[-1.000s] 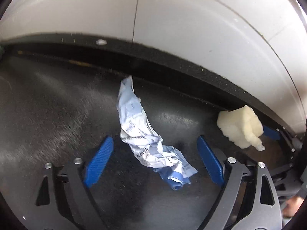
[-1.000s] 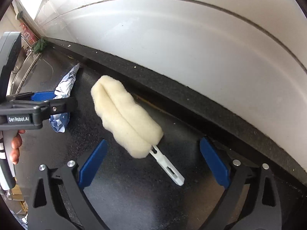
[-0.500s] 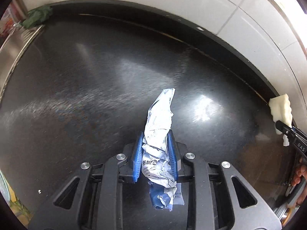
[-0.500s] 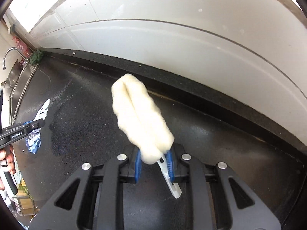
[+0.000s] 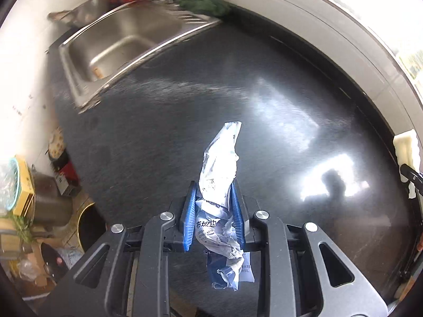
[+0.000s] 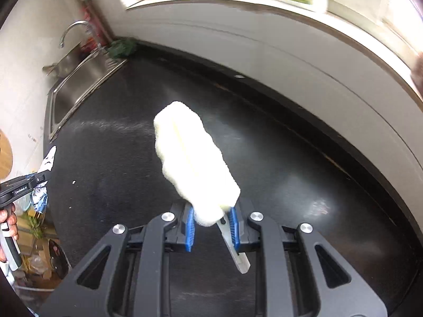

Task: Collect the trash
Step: 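Carry wrapper and sponge brush over the bin and open both tools to drop them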

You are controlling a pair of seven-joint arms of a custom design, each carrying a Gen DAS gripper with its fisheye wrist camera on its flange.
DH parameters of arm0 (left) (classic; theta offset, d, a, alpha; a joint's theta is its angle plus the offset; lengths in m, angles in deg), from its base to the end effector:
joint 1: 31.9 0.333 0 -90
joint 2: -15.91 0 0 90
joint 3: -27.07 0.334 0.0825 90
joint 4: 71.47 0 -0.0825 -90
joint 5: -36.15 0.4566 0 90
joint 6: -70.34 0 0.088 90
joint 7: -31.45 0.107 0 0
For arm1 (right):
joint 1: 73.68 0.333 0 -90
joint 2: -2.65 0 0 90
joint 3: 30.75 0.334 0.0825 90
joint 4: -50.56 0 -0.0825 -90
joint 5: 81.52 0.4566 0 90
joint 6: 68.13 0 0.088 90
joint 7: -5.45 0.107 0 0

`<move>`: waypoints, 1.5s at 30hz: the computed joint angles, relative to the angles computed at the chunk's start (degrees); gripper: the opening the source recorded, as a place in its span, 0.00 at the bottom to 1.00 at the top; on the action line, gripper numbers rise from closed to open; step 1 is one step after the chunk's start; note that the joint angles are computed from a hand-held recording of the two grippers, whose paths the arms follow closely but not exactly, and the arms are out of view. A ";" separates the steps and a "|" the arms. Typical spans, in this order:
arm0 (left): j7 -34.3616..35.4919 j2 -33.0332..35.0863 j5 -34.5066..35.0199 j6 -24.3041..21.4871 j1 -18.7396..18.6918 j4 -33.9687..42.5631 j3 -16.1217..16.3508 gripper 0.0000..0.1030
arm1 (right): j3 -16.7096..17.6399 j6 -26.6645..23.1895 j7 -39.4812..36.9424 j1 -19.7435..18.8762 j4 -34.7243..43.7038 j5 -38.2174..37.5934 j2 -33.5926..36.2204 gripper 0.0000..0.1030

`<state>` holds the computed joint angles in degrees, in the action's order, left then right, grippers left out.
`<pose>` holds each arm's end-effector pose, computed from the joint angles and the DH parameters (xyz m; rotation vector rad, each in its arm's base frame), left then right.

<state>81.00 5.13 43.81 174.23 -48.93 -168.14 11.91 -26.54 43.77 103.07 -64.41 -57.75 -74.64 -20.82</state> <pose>0.4943 -0.3171 0.7140 -2.1690 1.9058 -0.4021 0.4993 0.1369 0.7398 -1.9815 1.8195 -0.2640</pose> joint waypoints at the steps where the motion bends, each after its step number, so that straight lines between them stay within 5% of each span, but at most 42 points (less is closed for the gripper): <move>1: 0.03 -4.14 -0.95 -1.00 0.70 -3.16 1.28 0.23 | 0.76 -0.06 -0.60 0.93 0.75 0.40 0.83 0.21; 12: -10.07 -41.56 -2.08 -15.44 7.70 -31.26 7.78 0.23 | 9.93 -3.85 -5.46 18.99 24.58 5.05 24.89 0.21; 18: -13.35 -53.18 -1.64 -22.49 10.05 -40.49 10.42 0.23 | 10.89 -7.56 -6.36 29.03 38.31 2.06 38.33 0.21; 27: -14.98 -59.95 -4.95 -19.64 11.08 -52.83 13.44 0.23 | 10.00 -10.26 -8.89 37.18 43.64 1.49 47.95 0.21; 36: -12.23 -59.08 -6.47 -11.80 13.55 -57.59 15.35 0.23 | 8.71 -12.21 -8.10 39.11 45.91 2.48 52.30 0.21; 45: -11.25 -58.16 -7.90 -8.75 15.61 -59.00 15.80 0.25 | 8.47 -14.71 -8.33 39.67 49.57 3.12 56.21 0.23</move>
<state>69.75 -53.03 35.91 165.47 -33.32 -227.14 27.72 -18.07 29.06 94.74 -24.75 -8.18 -71.52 35.39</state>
